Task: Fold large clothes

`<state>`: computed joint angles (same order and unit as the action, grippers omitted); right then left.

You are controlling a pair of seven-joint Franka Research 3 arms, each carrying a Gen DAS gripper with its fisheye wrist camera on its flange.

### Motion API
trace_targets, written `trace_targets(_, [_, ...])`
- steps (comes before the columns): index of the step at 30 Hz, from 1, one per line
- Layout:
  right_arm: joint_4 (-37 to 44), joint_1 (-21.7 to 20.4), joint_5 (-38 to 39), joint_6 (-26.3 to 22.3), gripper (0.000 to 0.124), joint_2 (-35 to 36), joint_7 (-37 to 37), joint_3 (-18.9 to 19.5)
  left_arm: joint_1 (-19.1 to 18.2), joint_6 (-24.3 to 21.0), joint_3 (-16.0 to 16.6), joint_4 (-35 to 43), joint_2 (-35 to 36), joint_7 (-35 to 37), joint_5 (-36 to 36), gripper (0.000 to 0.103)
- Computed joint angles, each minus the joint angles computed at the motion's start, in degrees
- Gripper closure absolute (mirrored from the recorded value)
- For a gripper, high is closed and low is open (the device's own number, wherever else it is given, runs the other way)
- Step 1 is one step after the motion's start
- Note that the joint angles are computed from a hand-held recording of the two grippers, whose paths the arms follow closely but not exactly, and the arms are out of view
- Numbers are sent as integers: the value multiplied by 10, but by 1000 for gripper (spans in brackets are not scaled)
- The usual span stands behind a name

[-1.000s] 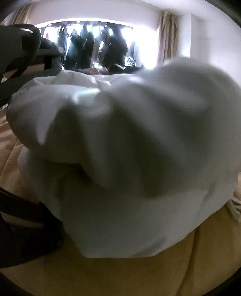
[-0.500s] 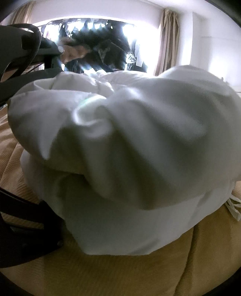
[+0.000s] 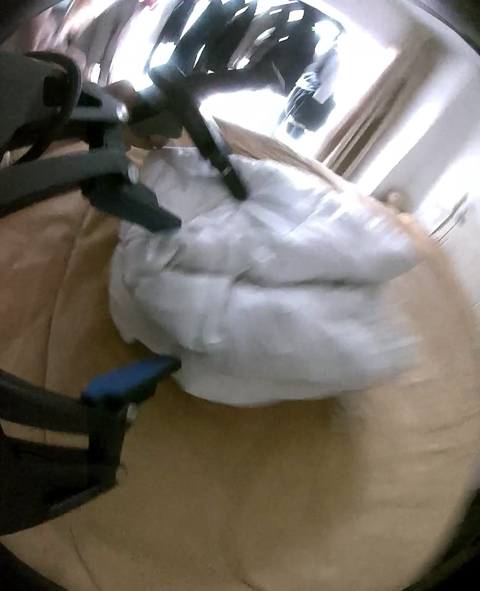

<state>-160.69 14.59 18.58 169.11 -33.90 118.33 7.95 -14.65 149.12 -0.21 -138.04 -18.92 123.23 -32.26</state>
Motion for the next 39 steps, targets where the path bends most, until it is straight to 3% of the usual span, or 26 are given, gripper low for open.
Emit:
trace_targets(2, [33,-59,-58,-10,68,-8,20,59,-2,12,-6,-7,-2,-6,3,0])
trace_targets(3, [59,-68,-63,-1,72,12,4,63,-4,15,-7,-12,-7,-7,3,0])
trace_targets(6, [171,-59,-92,-14,91,123,-30,32,-13,23,-1,-21,-8,0,-7,0])
trace_targets(9, [269,-56,-127,-42,102,234,-16,34,-19,27,2,-26,-11,5,-12,0])
trace_targets(11, [349,-55,-177,-95,106,304,-18,19,-23,26,6,-28,-13,10,-17,0])
trace_targets(13, [400,-55,-287,-172,119,350,44,11,-28,14,13,-26,-16,25,-24,0])
trace_targets(14, [413,-47,-285,-187,123,371,46,-3,-30,4,18,-24,-20,36,-30,1])
trace_targets(16, [397,-49,-232,-172,124,374,28,-13,-26,-42,34,-4,-20,42,-53,3])
trace_targets(19, [371,-23,-312,-182,124,355,89,-39,-12,-83,51,26,-17,34,-125,6])
trace_targets(22, [351,-11,-369,-188,124,340,144,-48,11,-66,22,36,1,16,-120,6])
trace_targets(24, [341,-11,-350,-180,124,327,147,-50,22,-59,-7,25,17,-3,-71,5])
trace_targets(25, [333,-13,-345,-174,124,320,151,-49,22,-28,-18,7,13,-6,-64,4])
trace_targets(27, [324,-12,-345,-156,124,294,155,-42,14,1,-23,-14,3,-2,-53,4])
trace_targets(31, [417,-9,-366,-163,124,337,130,-27,4,-9,-14,-4,11,-10,-36,2])
trace_targets(33, [484,2,-362,-198,124,388,113,-34,-1,-7,-8,-6,11,1,-46,1])
trace_targets(36, [578,33,-436,-323,124,476,150,-74,-7,-13,0,-5,15,26,-67,0])
trace_targets(39, [582,42,-466,-372,124,493,225,-114,0,-12,-10,-7,11,15,-56,0])
